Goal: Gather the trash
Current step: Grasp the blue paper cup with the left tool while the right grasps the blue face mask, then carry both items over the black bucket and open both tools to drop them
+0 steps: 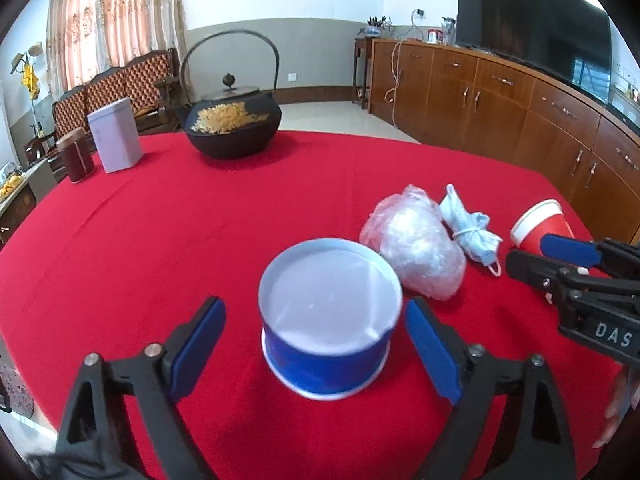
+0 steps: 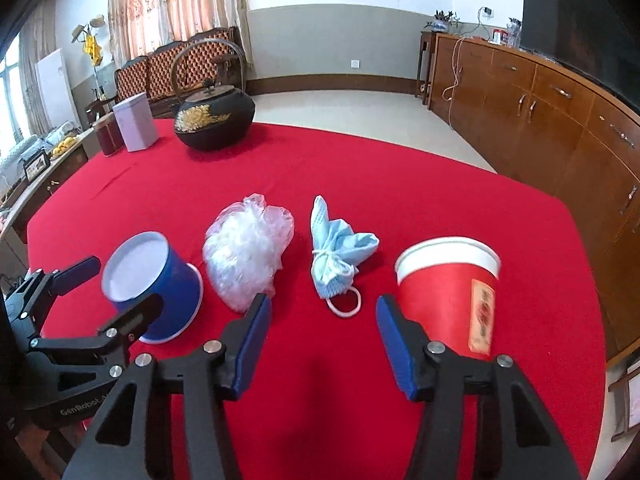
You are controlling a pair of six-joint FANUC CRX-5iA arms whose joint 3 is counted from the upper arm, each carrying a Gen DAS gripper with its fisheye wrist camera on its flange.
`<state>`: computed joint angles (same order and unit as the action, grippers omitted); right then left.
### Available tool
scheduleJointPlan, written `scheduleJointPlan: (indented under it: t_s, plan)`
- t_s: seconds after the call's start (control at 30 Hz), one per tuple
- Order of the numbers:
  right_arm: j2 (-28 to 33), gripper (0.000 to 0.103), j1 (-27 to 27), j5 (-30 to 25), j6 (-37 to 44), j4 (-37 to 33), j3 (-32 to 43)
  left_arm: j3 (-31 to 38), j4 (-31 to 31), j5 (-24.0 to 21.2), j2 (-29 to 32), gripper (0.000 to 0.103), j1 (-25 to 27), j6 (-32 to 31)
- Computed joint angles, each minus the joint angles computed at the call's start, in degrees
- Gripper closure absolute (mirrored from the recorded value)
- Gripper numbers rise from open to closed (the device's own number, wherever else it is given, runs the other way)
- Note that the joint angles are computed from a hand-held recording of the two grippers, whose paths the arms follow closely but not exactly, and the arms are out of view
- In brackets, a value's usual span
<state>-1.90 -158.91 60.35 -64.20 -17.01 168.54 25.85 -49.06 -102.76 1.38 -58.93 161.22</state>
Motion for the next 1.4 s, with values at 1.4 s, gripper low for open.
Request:
scheduleJointPlan:
  t_s: [1.4]
  plan:
    - [14.93,0.087,-4.67,-1.86,7.74,-4.60,12.65,4.78,-7.63,-4.48,2.04,0.029,-10.32,0.63]
